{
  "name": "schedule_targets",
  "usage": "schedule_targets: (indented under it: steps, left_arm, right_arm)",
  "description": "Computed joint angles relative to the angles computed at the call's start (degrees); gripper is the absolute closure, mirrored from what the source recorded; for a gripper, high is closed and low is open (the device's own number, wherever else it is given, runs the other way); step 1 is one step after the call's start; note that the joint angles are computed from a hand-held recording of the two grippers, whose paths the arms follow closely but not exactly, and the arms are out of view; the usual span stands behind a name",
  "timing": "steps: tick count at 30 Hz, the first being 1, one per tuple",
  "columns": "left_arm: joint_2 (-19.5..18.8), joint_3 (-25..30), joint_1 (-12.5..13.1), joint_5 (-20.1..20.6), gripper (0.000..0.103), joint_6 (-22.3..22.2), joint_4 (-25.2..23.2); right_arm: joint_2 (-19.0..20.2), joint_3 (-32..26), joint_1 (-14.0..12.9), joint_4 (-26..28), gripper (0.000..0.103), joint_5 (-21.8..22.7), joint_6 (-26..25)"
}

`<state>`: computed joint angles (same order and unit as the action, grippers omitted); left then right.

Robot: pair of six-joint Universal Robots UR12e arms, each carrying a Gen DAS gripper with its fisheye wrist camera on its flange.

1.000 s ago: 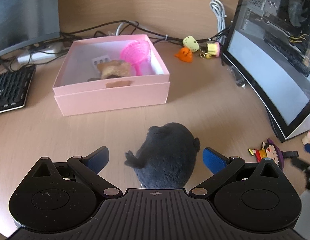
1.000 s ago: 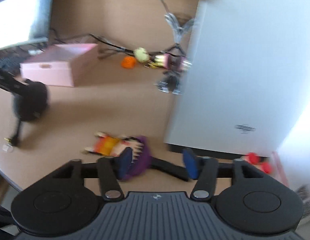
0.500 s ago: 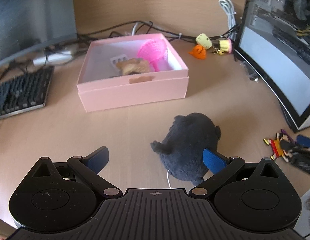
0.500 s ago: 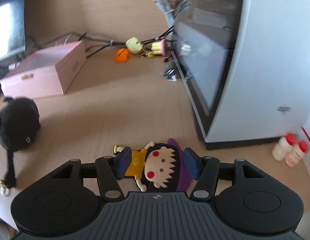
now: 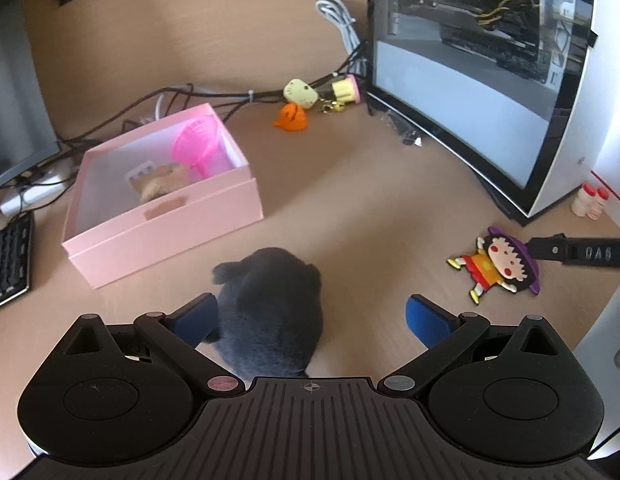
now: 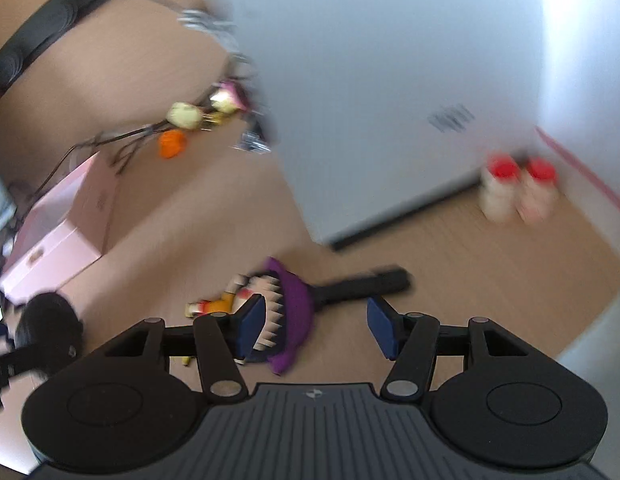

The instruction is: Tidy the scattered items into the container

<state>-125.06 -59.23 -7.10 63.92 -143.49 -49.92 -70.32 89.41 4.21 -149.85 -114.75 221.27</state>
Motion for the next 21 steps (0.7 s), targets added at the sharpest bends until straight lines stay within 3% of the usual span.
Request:
schedule_targets:
  steps: [2,4,7,10,12,15,18,21]
  left_arm:
    - [-0.08,0.14,0.24,0.56,0.001,-0.85,0.30]
    - [-0.22,0.33,0.48,1.68,0.001,-2.17,0.53]
    - [-0.29,0.51,0.97,3.43,0.001,-4.40,0.52]
    - [-0.63,1.20,1.13,6.61,0.001,-7.08,-0.22]
    - [-0.92,1.68,1.25,8.44,0.001,-8.80,-0.66]
    - [-0.97,1.86,1.61,9.72,0.001,-10.10,-1.45]
    - [-0.89,1.83,1.90,10.07,0.001,-10.18,-1.95]
    - [-1.07,2.11,2.01,10.30,0.001,-10.42,-2.61]
  right_arm:
    - [1.31,-1.80,0.63,-0.04,0.046,-0.31,-4.94]
    - [2.42,-3.58,0.31,2.66,0.045,0.99,-3.20]
    - [4.30,-5.81,0.20,4.90,0.045,-0.64,-0.93]
    - [5.77,-7.25,0.35,3.25,0.045,0.64,-5.06]
    - [6.52,-7.75,0.41,0.75,0.044,3.81,-9.34]
    - [7.37,-8.03,-0.01,-4.06,0.044,13.58,-19.69]
    - [7.06,-7.59,-0.43,-5.06,0.045,22.88,-30.24]
    - [6.95,-7.83,0.06,-3.06,0.045,23.69,-39.03]
